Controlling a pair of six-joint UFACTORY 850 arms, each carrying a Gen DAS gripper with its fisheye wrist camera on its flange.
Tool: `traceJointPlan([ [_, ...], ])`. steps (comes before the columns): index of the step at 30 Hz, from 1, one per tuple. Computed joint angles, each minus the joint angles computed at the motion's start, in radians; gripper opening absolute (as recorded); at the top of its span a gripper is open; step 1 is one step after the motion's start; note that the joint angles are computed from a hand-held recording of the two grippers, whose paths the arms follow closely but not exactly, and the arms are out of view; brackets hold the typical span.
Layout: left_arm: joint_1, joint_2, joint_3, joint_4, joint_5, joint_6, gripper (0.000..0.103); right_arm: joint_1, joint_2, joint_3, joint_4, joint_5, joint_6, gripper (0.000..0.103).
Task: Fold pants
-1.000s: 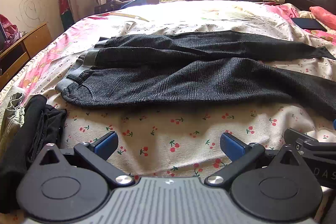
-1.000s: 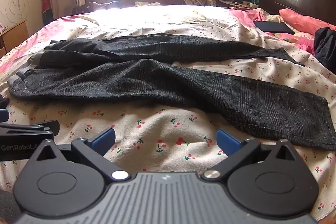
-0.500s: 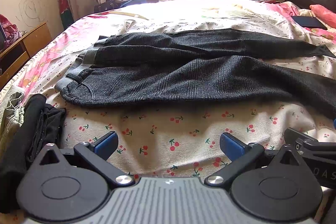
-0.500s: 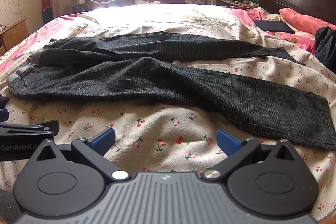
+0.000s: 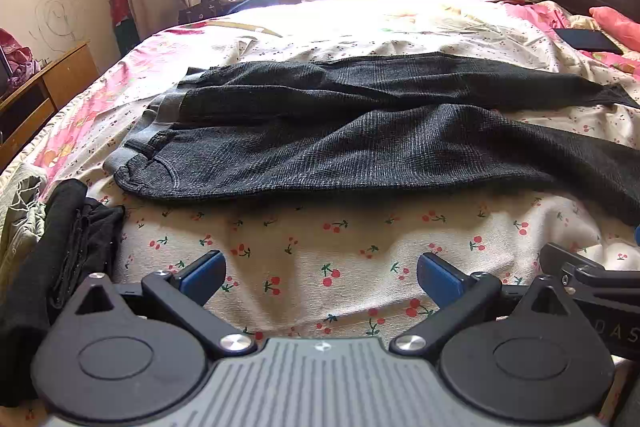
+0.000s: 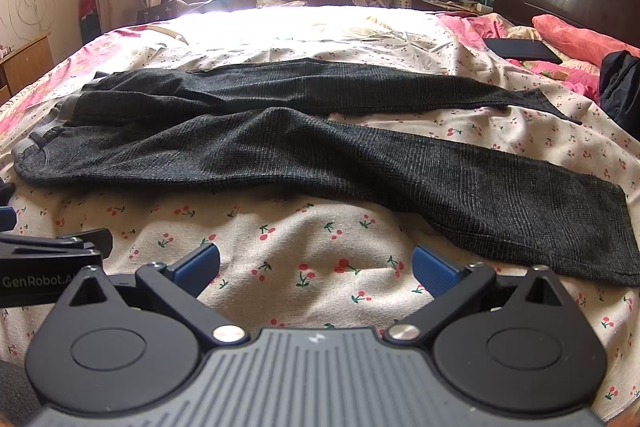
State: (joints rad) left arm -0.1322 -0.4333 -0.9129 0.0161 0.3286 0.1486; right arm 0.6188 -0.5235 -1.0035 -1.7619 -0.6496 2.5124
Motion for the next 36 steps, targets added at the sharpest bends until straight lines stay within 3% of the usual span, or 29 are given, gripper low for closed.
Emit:
traceJointPlan([
  [19,-0.004,-0.002,-0.004,0.035,-0.011,-0.023,0.103,0.001,-0.003,-0.001,0.021,-0.008,-0.024,0.102],
  [21,0.001,-0.002,-0.005,0.082,-0.009,-0.069,0.103,0.006,-0.005,-0.010,0.058,-0.021,-0.058,0.102],
  [27,0.031,0.004,-0.009,0.409,0.011,-0.432,0.103,0.029,0.007,-0.034,0.167,-0.097,-0.202,0.101],
  [33,0.071,-0.006,0.001,0.670,0.142,-0.686,0.103,0.041,0.021,-0.095,0.360,-0.181,-0.475,0.101],
  [36,0.094,-0.011,-0.011,0.762,0.200,-0.728,0.103,0.031,0.053,-0.097,0.390,-0.173,-0.491,0.100],
])
